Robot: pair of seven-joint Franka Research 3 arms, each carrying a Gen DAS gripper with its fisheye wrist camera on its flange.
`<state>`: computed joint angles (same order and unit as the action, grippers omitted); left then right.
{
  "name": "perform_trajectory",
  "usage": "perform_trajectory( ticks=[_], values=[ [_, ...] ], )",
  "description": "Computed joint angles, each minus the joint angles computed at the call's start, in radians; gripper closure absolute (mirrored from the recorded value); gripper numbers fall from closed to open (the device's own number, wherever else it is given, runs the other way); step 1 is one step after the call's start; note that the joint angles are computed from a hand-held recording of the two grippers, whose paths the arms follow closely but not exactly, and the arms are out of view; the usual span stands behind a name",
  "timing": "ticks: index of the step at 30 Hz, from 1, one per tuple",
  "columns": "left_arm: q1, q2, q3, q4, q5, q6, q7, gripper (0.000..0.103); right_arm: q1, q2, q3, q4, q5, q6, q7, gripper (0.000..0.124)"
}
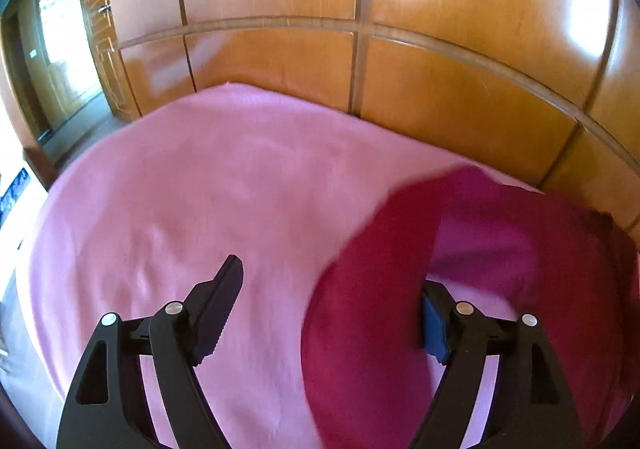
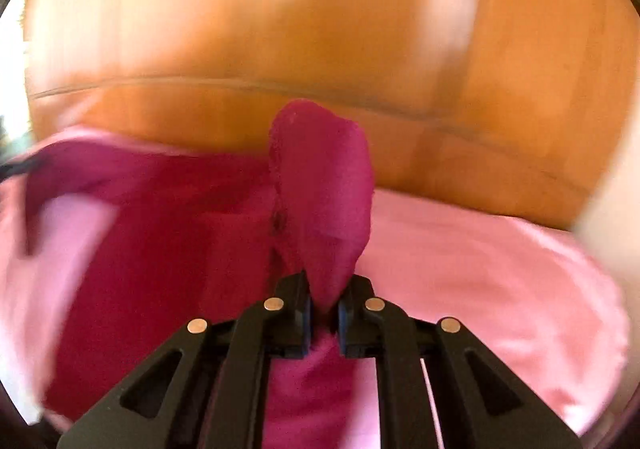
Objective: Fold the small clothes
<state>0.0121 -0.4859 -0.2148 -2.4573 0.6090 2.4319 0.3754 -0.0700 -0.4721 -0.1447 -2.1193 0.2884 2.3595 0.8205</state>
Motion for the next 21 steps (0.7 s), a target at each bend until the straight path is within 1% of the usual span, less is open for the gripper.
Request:
perform_trajectory(
  ticks=[1, 2, 3, 4, 5, 6, 7, 8, 9, 10, 11, 12, 13, 14, 15, 16, 17, 19, 20, 21],
  values=[
    [-0.011, -0.032, 0.0, -0.035, -0.004, 0.023, -0.01, 0.025, -0.035, 0.052, -0.003, 0.04, -0.036, 0.039, 0.022, 0.116],
    [-0.02, -0.062, -0.007, -0.063, -0.009, 0.031, -0.02, 0.025, -0.084, 0.131, -0.002, 0.102, -0.093, 0.086, 0.066, 0.116],
    [-0.038, -0.1, -0.018, -0.096, -0.022, 0.029, -0.029, 0.025, -0.111, 0.188, -0.003, 0.152, -0.129, 0.1, 0.106, 0.116],
    [-0.064, -0.134, -0.013, -0.129, -0.045, 0.046, -0.023, 0.025, -0.138, 0.257, -0.006, 0.218, -0.166, 0.101, 0.158, 0.116],
    [-0.101, -0.172, 0.005, -0.173, -0.079, 0.09, -0.005, 0.025, -0.16, 0.325, -0.01, 0.284, -0.204, 0.102, 0.216, 0.116],
    [-0.129, -0.19, 0.013, -0.19, -0.113, 0.117, 0.009, 0.025, -0.181, 0.402, -0.014, 0.355, -0.265, 0.114, 0.292, 0.115],
    [-0.172, -0.22, 0.033, -0.226, -0.16, 0.163, 0.032, 0.025, -0.19, 0.462, -0.02, 0.409, -0.326, 0.13, 0.36, 0.108],
    [-0.218, -0.235, 0.065, -0.252, -0.199, 0.209, 0.062, 0.025, -0.202, 0.531, -0.023, 0.472, -0.383, 0.139, 0.441, 0.099],
    [-0.298, -0.253, 0.113, -0.292, -0.282, 0.277, 0.127, 0.025, -0.194, 0.565, -0.044, 0.513, -0.379, 0.12, 0.46, 0.064],
    [-0.361, -0.263, 0.143, -0.315, -0.335, 0.31, 0.166, 0.025, -0.196, 0.595, -0.057, 0.544, -0.378, 0.116, 0.504, 0.048],
    [-0.397, -0.268, 0.154, -0.331, -0.371, 0.332, 0.189, 0.025, -0.196, 0.605, -0.069, 0.549, -0.384, 0.132, 0.54, 0.048],
    [-0.464, -0.269, 0.185, -0.355, -0.425, 0.37, 0.223, 0.026, -0.2, 0.599, -0.075, 0.537, -0.371, 0.135, 0.554, 0.048],
    [-0.517, -0.265, 0.21, -0.37, -0.47, 0.398, 0.25, 0.026, -0.208, 0.591, -0.07, 0.527, -0.323, 0.114, 0.525, 0.049],
    [-0.571, -0.257, 0.23, -0.389, -0.52, 0.434, 0.263, 0.028, -0.214, 0.561, -0.062, 0.497, -0.263, 0.078, 0.485, 0.049],
    [-0.602, -0.249, 0.242, -0.402, -0.556, 0.464, 0.271, 0.031, -0.23, 0.511, -0.054, 0.45, -0.144, 0.0, 0.392, 0.049],
    [-0.644, -0.239, 0.261, -0.417, -0.598, 0.503, 0.281, 0.032, -0.232, 0.495, -0.054, 0.439, -0.087, -0.049, 0.358, 0.049],
    [-0.703, -0.224, 0.291, -0.435, -0.646, 0.563, 0.293, 0.032, -0.24, 0.445, -0.062, 0.393, 0.011, -0.153, 0.255, 0.049],
    [-0.75, -0.205, 0.31, -0.445, -0.698, 0.617, 0.309, 0.032, -0.235, 0.36, -0.078, 0.313, 0.092, -0.31, 0.168, 0.053],
    [-0.769, -0.193, 0.318, -0.444, -0.716, 0.632, 0.319, 0.032, -0.234, 0.312, -0.097, 0.271, 0.128, -0.426, 0.12, 0.056],
    [-0.788, -0.19, 0.33, -0.453, -0.731, 0.656, 0.331, 0.032, -0.232, 0.281, -0.108, 0.24, 0.145, -0.49, 0.096, 0.06]
  ],
)
